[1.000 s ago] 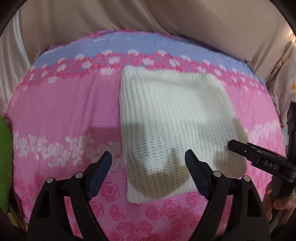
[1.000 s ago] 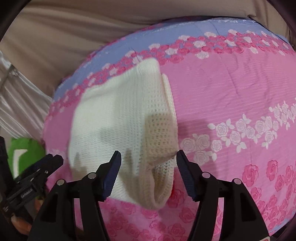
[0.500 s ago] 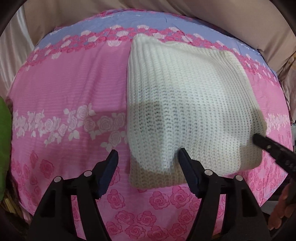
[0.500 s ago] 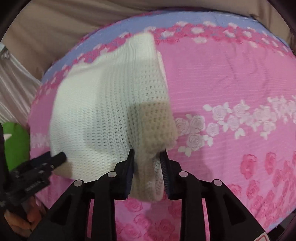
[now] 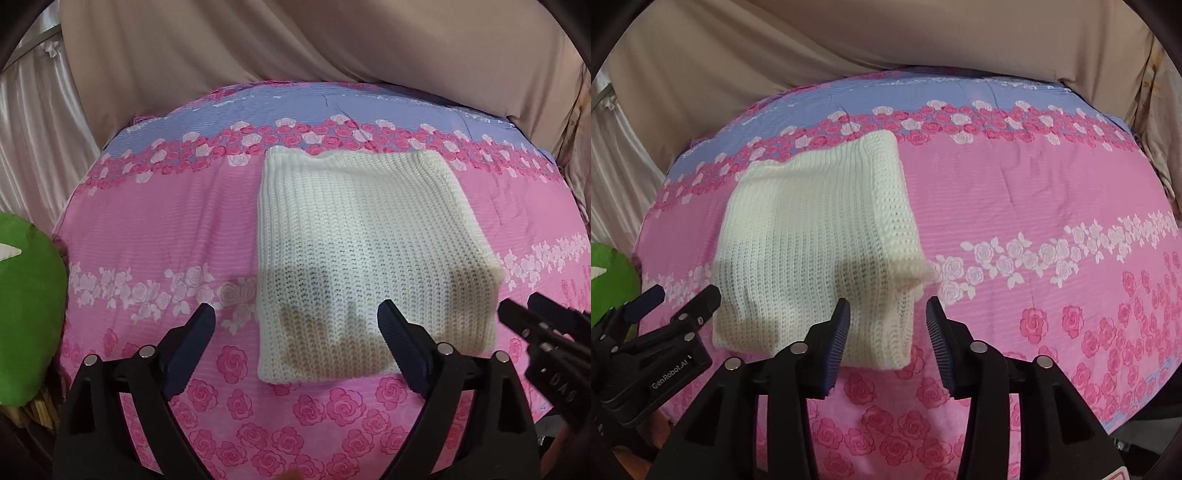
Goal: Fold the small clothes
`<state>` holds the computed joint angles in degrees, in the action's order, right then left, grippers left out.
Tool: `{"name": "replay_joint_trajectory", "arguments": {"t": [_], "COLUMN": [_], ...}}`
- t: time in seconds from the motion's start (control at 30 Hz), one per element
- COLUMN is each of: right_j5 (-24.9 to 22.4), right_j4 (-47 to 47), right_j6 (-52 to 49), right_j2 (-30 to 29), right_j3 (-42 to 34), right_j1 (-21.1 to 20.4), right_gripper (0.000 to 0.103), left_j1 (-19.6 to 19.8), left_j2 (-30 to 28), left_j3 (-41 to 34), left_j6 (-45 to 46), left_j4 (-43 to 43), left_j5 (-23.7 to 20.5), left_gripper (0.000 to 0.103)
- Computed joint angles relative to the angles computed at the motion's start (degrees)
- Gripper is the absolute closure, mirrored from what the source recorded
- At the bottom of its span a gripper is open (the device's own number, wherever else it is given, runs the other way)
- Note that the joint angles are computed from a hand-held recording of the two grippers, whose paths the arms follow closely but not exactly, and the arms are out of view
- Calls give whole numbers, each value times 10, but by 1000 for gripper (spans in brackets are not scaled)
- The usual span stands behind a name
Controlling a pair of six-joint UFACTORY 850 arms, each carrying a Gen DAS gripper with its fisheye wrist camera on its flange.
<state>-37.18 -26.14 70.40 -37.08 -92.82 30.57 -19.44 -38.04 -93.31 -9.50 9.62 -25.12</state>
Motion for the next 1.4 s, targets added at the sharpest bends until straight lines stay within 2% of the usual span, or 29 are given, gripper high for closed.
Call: {"name": "replay_joint_trajectory", "arguments": {"t": [0.33,0.7,0.87,1.4], "right_j5": [-23,-36,-40,-47], "right_j4": [-39,-48,-51,-58], "right_j6": [30,37,35,37], "right_j2": [-7,-13,-16,-21], "right_j3": [-11,-21,-27,-35], "right_j1": [16,24,29,35], "right_gripper": [50,50,50,50], "left_j1": [-8,-15,-11,-19], "left_j2": [8,14,13,23], "left_j3": [13,24,23,34], "left_j6": [-28,-68,-63,-144], "left_j4": [21,64,50,134], "left_j5": [9,7,-1,-9], "left_gripper": [16,16,16,18]}}
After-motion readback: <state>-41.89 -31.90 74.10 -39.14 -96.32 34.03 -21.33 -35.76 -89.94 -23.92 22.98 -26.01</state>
